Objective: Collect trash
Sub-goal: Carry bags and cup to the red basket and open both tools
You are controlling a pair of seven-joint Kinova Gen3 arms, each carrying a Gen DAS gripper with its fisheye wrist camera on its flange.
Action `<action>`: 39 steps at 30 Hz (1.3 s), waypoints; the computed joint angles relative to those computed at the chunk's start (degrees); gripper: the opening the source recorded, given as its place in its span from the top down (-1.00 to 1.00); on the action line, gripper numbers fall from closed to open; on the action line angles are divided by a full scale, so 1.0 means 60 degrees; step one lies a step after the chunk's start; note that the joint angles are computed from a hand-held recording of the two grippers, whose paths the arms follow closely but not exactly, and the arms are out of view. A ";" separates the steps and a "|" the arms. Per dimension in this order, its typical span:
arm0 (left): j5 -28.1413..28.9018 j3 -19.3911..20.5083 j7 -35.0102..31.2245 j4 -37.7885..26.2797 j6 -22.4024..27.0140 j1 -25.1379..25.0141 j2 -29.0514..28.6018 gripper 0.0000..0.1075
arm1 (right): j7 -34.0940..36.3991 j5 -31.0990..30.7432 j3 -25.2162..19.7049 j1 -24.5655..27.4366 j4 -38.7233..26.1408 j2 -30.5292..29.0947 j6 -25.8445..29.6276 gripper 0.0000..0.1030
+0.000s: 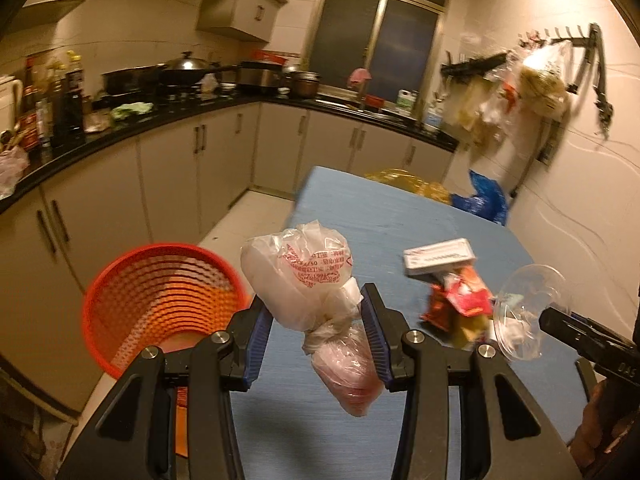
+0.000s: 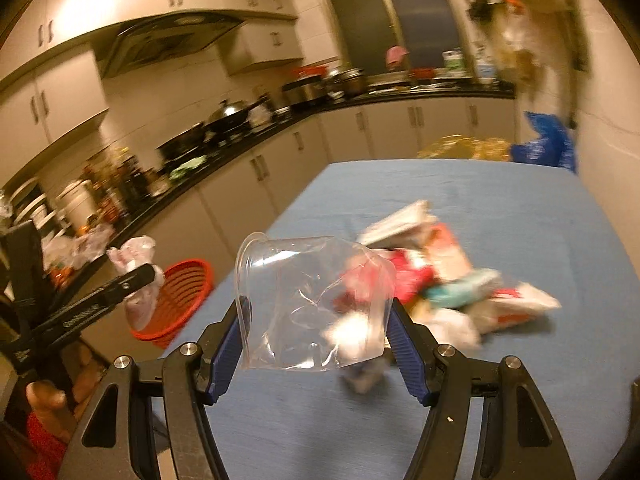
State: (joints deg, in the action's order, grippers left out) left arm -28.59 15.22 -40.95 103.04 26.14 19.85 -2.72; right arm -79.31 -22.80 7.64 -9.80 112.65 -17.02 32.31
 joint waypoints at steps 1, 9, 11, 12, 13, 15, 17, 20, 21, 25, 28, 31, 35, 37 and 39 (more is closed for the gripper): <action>-0.0026 -0.0075 0.0031 0.0053 0.0032 -0.0074 -0.0063 0.20 | 0.0069 -0.0093 -0.0015 -0.0158 -0.0159 0.0185 0.0037 -0.40; 0.0511 -0.0486 -0.0586 0.0448 -0.0008 -0.0928 -0.0396 0.20 | 0.0551 -0.0656 -0.0721 -0.0518 -0.1255 0.1468 0.0294 -0.40; 0.0663 -0.0557 -0.0807 0.0502 0.0002 -0.1126 -0.0390 0.20 | 0.0623 -0.0776 -0.0936 -0.0512 -0.1578 0.1856 0.0403 -0.40; 0.0712 -0.0583 -0.0873 0.0510 0.0021 -0.1221 -0.0357 0.20 | 0.0598 -0.0806 -0.1066 -0.0484 -0.1742 0.2033 0.0444 -0.40; 0.0838 -0.0648 -0.1009 0.0524 0.0025 -0.1291 -0.0330 0.20 | 0.0571 -0.0826 -0.1193 -0.0462 -0.1945 0.2265 0.0491 -0.41; 0.1205 -0.0832 -0.1385 0.0575 -0.0037 -0.1411 -0.0268 0.20 | 0.0479 -0.0761 -0.1476 -0.0422 -0.2404 0.2747 0.0638 -0.41; 0.1555 -0.1005 -0.1761 0.0582 -0.0072 -0.1538 -0.0146 0.20 | 0.0358 -0.0661 -0.1743 -0.0402 -0.2869 0.3223 0.0796 -0.41; 0.2013 -0.1209 -0.2350 0.0649 -0.0223 -0.1680 0.0032 0.19 | 0.0234 -0.0666 -0.2084 -0.0348 -0.3600 0.3967 0.1059 -0.41; 0.1936 -0.1194 -0.2289 0.0616 -0.0194 -0.1715 0.0126 0.19 | 0.0071 -0.0584 -0.2167 -0.0361 -0.3872 0.4230 0.1149 -0.41; 0.2237 -0.1415 -0.2603 0.0494 -0.0216 -0.1764 0.0606 0.19 | -0.0385 -0.0465 -0.2475 -0.0319 -0.4931 0.5184 0.1627 -0.42; 0.2651 -0.1601 -0.2981 0.0496 -0.0373 -0.1798 0.0845 0.19 | -0.0705 -0.0231 -0.2628 -0.0438 -0.5506 0.5689 0.1745 -0.42; 0.2699 -0.1731 -0.3020 0.0537 -0.0484 -0.1764 0.0961 0.19 | -0.1164 0.0169 -0.2670 -0.0670 -0.6110 0.6184 0.1978 -0.43; 0.2840 -0.1846 -0.3157 0.0584 -0.0573 -0.1775 0.1011 0.11 | -0.1551 0.0560 -0.2737 -0.0897 -0.6515 0.6592 0.2072 -0.47; 0.2979 -0.1878 -0.3287 0.0576 -0.0561 -0.1819 0.1064 -0.11 | -0.1456 0.0489 -0.2888 -0.0790 -0.6653 0.6769 0.2170 -0.49; 0.2849 -0.1945 -0.3137 0.0644 -0.0604 -0.1786 0.1033 -0.22 | -0.1436 0.0465 -0.2932 -0.0743 -0.6617 0.6797 0.2061 -0.61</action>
State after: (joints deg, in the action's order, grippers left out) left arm -11.50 3.55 -59.76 106.91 22.51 9.13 3.48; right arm -87.93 -20.01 -9.95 -14.26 72.95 23.76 44.68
